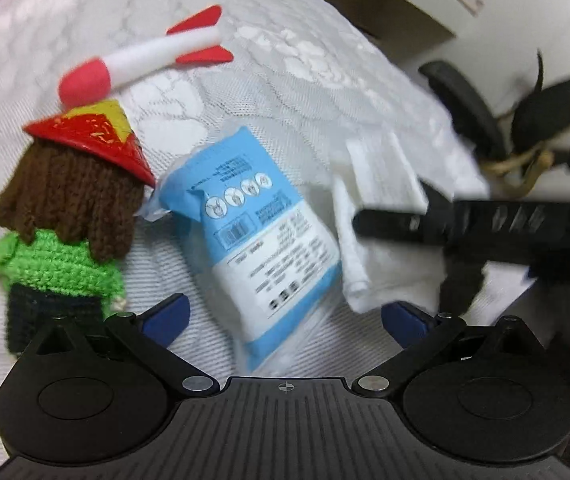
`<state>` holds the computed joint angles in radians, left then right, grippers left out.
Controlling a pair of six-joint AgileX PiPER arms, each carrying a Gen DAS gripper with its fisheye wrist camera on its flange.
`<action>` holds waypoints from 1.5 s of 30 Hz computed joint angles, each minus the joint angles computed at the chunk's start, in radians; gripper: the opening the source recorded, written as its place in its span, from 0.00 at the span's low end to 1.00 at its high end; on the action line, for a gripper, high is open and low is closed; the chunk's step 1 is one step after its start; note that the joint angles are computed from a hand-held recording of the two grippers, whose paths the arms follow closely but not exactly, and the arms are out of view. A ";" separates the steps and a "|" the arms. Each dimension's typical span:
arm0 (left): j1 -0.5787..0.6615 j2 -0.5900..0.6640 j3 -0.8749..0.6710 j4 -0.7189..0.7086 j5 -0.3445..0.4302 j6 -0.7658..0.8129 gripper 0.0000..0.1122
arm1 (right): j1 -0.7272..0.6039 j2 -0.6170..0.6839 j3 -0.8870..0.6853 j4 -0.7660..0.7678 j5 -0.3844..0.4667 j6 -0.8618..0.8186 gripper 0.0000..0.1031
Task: Clean container
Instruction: 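Hold the blue packet in the left gripper while right gripper wipes the black lid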
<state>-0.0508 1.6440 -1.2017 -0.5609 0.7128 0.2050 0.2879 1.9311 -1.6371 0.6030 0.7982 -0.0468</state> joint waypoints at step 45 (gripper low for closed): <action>-0.070 -0.017 -0.038 0.084 0.034 -0.046 0.74 | -0.118 0.000 0.057 0.251 0.017 -0.140 0.11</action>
